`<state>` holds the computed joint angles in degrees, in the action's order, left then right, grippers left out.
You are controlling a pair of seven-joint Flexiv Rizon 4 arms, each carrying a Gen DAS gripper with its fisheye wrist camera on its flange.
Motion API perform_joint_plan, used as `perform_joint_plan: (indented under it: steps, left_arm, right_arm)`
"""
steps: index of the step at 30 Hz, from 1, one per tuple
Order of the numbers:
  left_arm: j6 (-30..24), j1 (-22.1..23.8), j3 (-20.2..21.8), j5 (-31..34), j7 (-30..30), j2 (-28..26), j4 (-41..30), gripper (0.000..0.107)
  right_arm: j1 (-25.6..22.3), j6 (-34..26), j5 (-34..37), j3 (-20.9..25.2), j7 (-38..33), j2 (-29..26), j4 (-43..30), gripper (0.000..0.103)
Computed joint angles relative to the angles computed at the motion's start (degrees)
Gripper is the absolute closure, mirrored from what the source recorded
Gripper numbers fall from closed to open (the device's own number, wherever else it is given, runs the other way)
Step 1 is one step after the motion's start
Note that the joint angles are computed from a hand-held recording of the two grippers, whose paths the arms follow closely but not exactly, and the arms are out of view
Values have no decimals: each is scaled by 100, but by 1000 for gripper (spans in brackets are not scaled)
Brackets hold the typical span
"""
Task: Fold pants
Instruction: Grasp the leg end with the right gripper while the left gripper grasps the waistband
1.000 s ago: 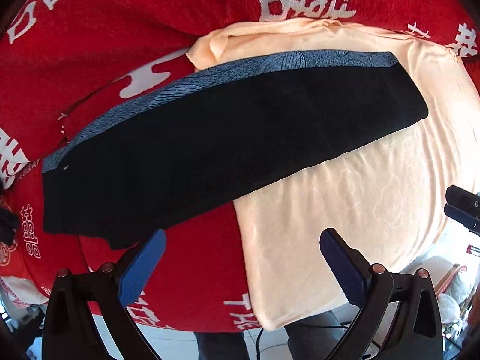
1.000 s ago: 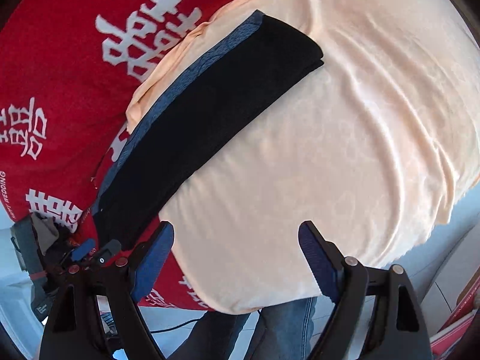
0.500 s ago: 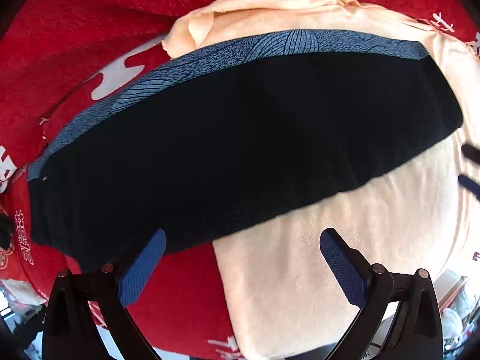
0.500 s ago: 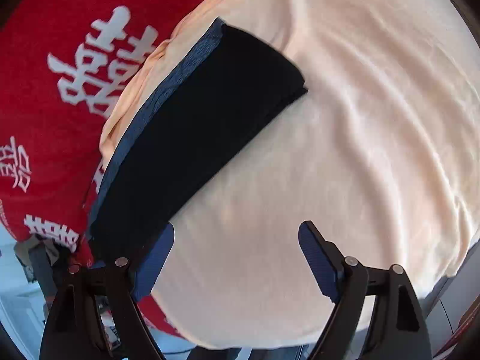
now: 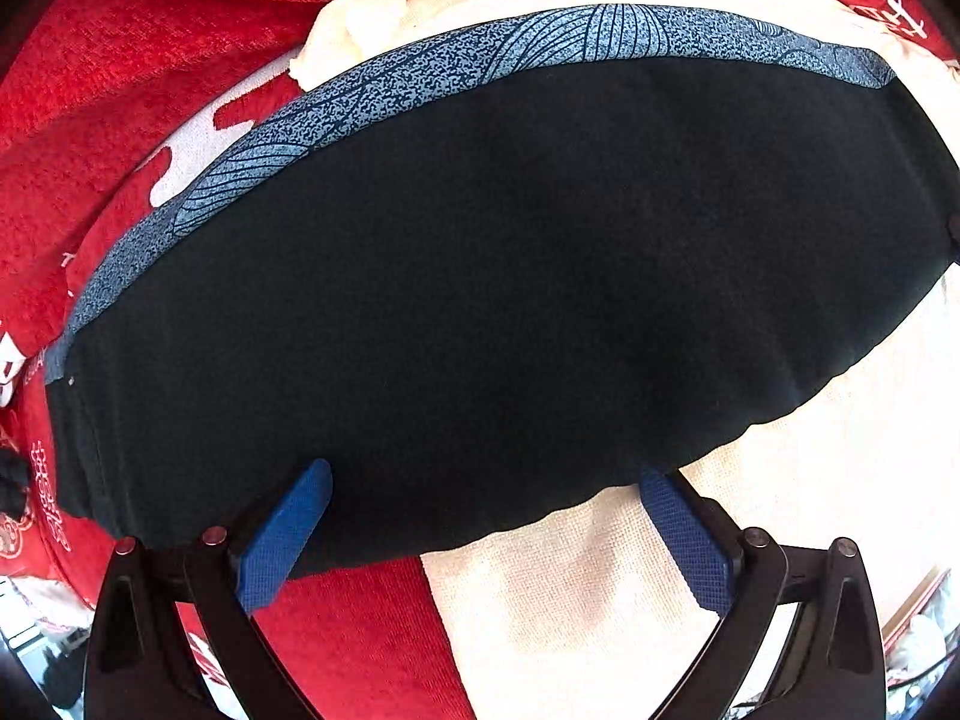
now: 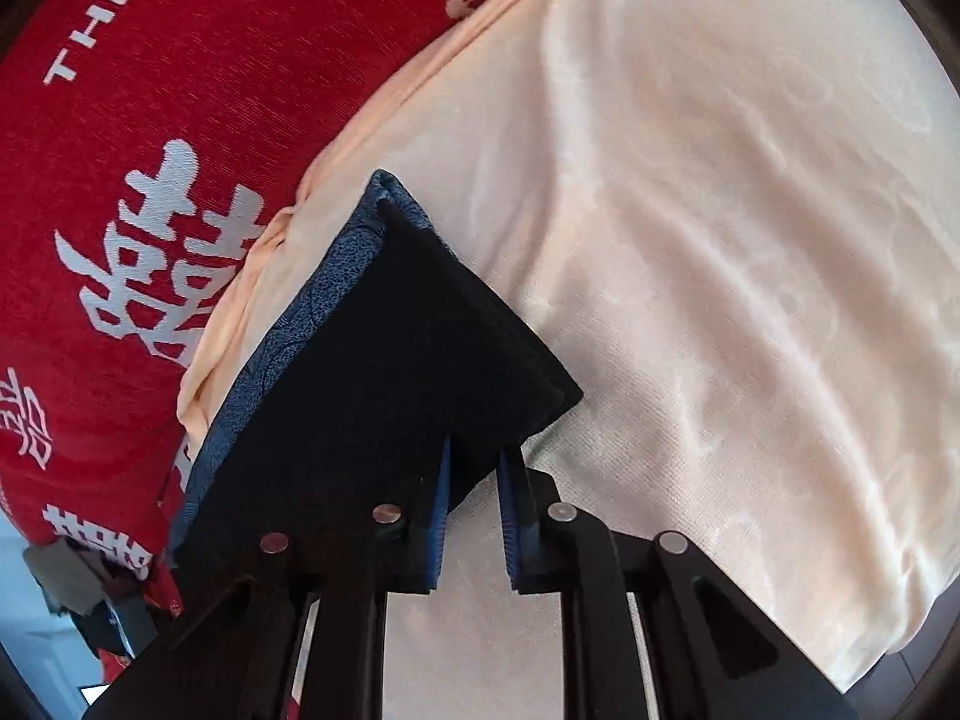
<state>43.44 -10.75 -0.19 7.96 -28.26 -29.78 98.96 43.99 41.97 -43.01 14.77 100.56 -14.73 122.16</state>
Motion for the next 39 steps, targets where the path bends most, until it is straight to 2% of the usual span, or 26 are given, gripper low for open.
perform_joint_plan:
  steps: [5, 8, 9, 10, 12, 15, 17, 19, 21, 22, 27, 30, 32, 35, 36, 37, 39]
  left_arm:
    - [34, 34, -28, -41, 76, 27, 68, 4]
    - [21, 84, -56, -117, 180, 27, 82, 4]
    - [-5, 88, -57, -137, 189, 21, 73, 4]
    - [-51, 102, -58, -158, 215, -17, 20, 4]
    - [-215, 143, -70, -215, 289, -169, -211, 4]
    - [-438, 176, -70, -289, 378, -249, -429, 4]
    - [-752, 286, -149, -621, 357, -216, -548, 4]
    - [-958, 453, -305, -1066, 503, -134, -584, 4]
    - [-635, 544, -444, -1418, 731, -32, -377, 4]
    - [-519, 526, -473, -1494, 776, -46, -326, 4]
    - [-181, 178, -360, -1396, 133, -307, -383, 4]
    - [-64, 262, -533, -1678, 186, -187, -326, 4]
    - [195, 330, -719, -1987, 364, -118, -211, 4]
    - [332, 251, -748, -2112, 368, -161, -182, 4]
    - [397, 226, -754, -2163, 321, -146, -89, 4]
    - [474, 209, -792, -2249, 283, -167, -11, 13]
    - [616, 56, -752, -2142, 196, -252, 208, 17]
  right_arm:
    - [-4, 120, -162, 1, 309, 64, 230, 86]
    - [37, -68, -189, 33, 335, 88, 185, 83]
    - [61, -131, -263, 33, 360, 95, 166, 75]
    - [116, -153, -490, 10, 551, 99, 178, 60]
    - [209, -81, -1204, -115, 1208, 15, 181, 40]
    - [292, -8, -2176, -267, 2147, -234, 94, 40]
    - [311, -56, -2436, -281, 2410, -392, 6, 40]
    - [359, -226, -2732, -326, 2771, -497, -7, 42]
    - [406, -509, -2791, -299, 2990, -540, 2, 49]
    - [412, -606, -2790, -277, 3103, -543, 40, 49]
    - [426, -1120, -3318, -278, 3950, -547, 334, 49]
    - [268, -1195, -3539, -241, 4151, -484, 485, 49]
    - [164, -1148, -3627, -206, 4164, -443, 509, 50]
    - [54, -1094, -3603, -139, 3975, -373, 529, 68]
    - [-13, -953, -3571, -120, 3939, -358, 563, 84]
    - [-75, -811, -3584, -127, 4005, -366, 600, 88]
    - [-28, -960, -3570, -128, 4197, -388, 586, 89]
